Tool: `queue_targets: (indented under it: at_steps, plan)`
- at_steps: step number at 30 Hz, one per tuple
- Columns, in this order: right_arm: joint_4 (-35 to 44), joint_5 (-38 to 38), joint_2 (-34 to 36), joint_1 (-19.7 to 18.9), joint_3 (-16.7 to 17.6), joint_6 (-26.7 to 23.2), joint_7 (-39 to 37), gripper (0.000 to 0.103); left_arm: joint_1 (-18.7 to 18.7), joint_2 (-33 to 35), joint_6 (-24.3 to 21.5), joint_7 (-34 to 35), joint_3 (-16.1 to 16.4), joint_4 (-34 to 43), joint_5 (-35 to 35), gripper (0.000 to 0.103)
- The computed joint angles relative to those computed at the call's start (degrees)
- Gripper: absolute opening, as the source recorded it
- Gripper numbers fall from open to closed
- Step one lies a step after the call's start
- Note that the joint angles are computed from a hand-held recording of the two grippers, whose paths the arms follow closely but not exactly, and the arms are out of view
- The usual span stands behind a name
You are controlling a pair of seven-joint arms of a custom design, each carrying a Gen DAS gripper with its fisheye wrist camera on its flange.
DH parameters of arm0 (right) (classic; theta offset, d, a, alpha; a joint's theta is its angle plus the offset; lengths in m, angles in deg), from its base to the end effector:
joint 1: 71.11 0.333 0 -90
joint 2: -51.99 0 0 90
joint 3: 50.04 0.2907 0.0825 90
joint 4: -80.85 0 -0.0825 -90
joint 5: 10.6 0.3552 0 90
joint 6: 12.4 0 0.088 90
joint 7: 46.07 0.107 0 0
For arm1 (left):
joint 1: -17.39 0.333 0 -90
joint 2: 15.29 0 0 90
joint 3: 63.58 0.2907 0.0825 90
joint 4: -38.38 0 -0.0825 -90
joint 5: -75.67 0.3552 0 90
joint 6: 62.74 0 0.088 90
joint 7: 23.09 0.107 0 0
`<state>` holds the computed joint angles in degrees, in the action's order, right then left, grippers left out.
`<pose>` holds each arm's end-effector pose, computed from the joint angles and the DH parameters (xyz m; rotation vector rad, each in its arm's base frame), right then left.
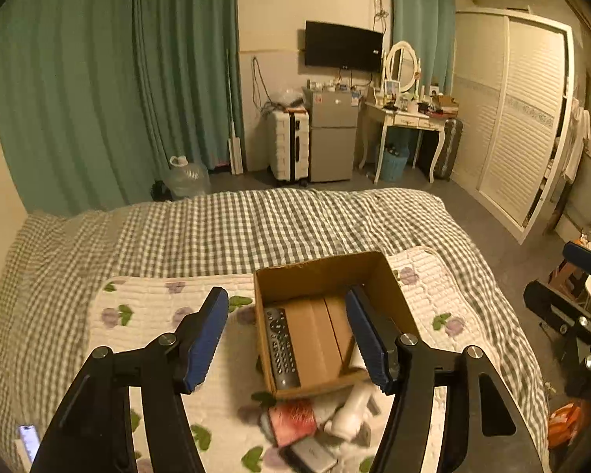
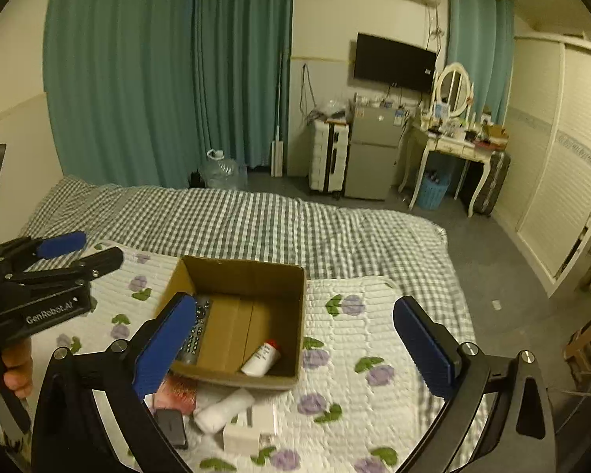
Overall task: Organize rigid objects
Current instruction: 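Withdraw both open tools from the box toward the remaining items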
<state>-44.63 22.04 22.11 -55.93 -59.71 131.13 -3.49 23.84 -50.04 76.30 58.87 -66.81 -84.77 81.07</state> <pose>0.4293 0.0193 0.6620 -1.9540 1.0419 -0.5756 0.3936 0.0143 0.7110 -1.7872 1.5384 -0.7141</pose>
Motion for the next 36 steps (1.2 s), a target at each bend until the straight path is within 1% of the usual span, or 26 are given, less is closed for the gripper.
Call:
queue_targets:
  at_steps: [4, 8, 12, 16, 18, 22, 26, 30, 36]
  plan:
    - [-4.03, -1.16, -6.70, -1.30, -0.59, -2.04, 0.43, 0.101, -0.39, -6.65, -2.34, -0.56, -0.34, -3.31, -0.13, 0.066]
    - [-9.21, -2.93, -13.15, -2.01, -0.88, -2.99, 0.89, 0.101, -0.57, -12.85, -3.20, -1.13, -0.37, -7.56, -0.08, 0.066]
    - [-14.02, -3.97, -17.97, -1.98, -1.77, -3.89, 1.17, 0.101, -0.76, -17.65, -3.76, -1.45, -0.40, -11.78, 0.15, 0.067]
    - [-17.82, -5.00, -20.82, -1.80, -1.58, -3.10, 1.70, 0.101, -0.97, -21.15, -3.99, -2.17, -0.29, -15.73, -0.11, 0.067]
    - [-19.28, -5.16, -21.43, -1.26, -1.91, -2.76, 1.71, 0.101, -1.15, -22.37, -3.81, -2.45, -0.10, -17.52, -0.44, 0.067]
    - [-22.60, -5.85, -22.34, -0.97, -1.60, -2.09, 2.34, 0.101, -0.24, -24.46, -3.44, -3.56, -0.38, -21.49, 0.05, 0.067]
    - [-25.51, -6.27, -22.33, -0.04, -1.47, -0.81, 2.09, 0.101, 0.42, -24.81, -3.38, -4.36, -0.30, -24.59, 0.20, 0.067]
    - [-27.07, -6.89, -20.22, 0.44, -1.00, -0.06, 2.52, 0.101, 0.70, -23.97, -3.20, -4.41, -0.16, -27.13, 0.36, 0.067]
    - [-27.96, -7.72, -15.48, 0.73, -0.33, 1.62, 3.12, 0.101, 0.77, -20.66, -2.49, -4.29, -0.42, -29.11, 0.57, 0.067]
